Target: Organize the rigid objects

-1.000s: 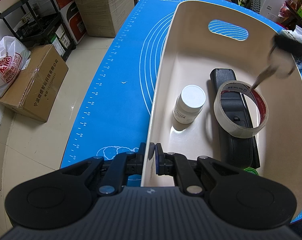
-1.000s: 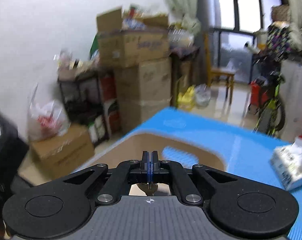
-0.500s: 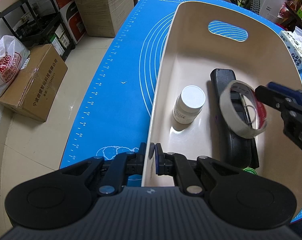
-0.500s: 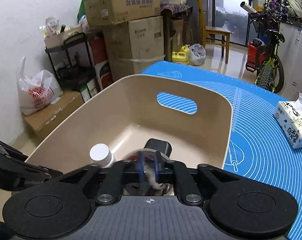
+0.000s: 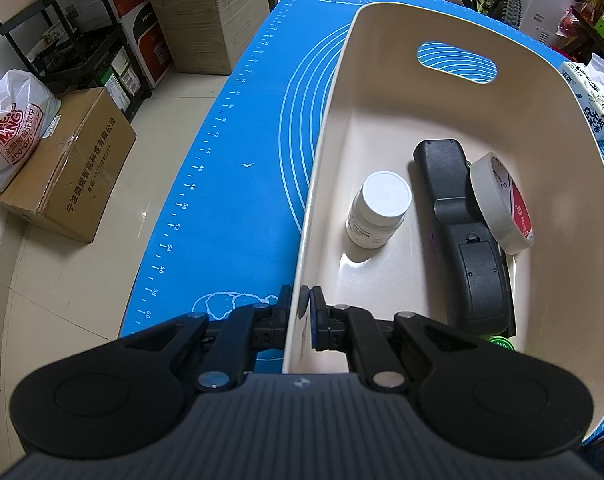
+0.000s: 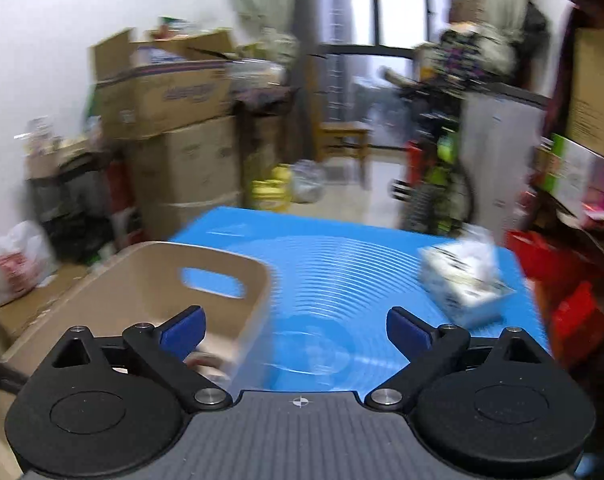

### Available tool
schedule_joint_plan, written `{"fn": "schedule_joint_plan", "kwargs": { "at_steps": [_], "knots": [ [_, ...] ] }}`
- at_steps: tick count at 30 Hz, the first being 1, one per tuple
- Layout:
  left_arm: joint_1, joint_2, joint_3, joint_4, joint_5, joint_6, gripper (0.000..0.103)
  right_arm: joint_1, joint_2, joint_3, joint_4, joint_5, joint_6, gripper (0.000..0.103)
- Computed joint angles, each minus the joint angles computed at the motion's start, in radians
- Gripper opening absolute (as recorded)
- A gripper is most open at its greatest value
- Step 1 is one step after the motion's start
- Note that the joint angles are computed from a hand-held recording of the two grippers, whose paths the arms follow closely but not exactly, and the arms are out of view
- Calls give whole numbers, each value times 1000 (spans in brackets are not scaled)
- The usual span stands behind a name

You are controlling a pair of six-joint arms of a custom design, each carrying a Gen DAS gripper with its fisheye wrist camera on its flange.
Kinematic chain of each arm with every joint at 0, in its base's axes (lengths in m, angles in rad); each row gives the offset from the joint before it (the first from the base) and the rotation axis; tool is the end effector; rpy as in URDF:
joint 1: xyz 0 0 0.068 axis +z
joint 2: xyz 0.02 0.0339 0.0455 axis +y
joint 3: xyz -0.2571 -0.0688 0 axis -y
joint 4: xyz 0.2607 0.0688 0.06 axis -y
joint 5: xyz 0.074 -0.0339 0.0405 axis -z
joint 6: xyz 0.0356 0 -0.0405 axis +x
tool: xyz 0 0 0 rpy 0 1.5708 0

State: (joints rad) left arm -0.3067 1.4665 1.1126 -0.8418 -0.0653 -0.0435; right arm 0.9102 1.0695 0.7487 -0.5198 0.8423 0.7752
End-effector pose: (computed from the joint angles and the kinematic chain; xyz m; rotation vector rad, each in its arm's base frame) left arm 0.2855 -0.0880 0.2332 0.3453 2.7394 -0.0025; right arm 0.1608 0.1637 0.2409 0.2130 2.0790 -0.0263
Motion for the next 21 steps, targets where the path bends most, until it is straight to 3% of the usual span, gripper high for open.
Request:
{"fn": "schedule_joint_plan", "kwargs": {
  "at_steps": [3, 8, 14, 21],
  "knots": [
    [1, 0, 0, 0, 1, 1, 10, -63, -55, -76, -37, 0, 48, 100],
    [0, 0, 0, 1, 0, 0, 10, -176, -77, -212, -2, -91, 121, 100],
    [2, 0, 0, 0, 0, 2, 10, -253, 2, -314, 171, -186, 97, 100],
    [-3, -2, 0, -2, -5, 0, 10, -254, 144, -313, 271, -207, 90, 100]
  ]
}}
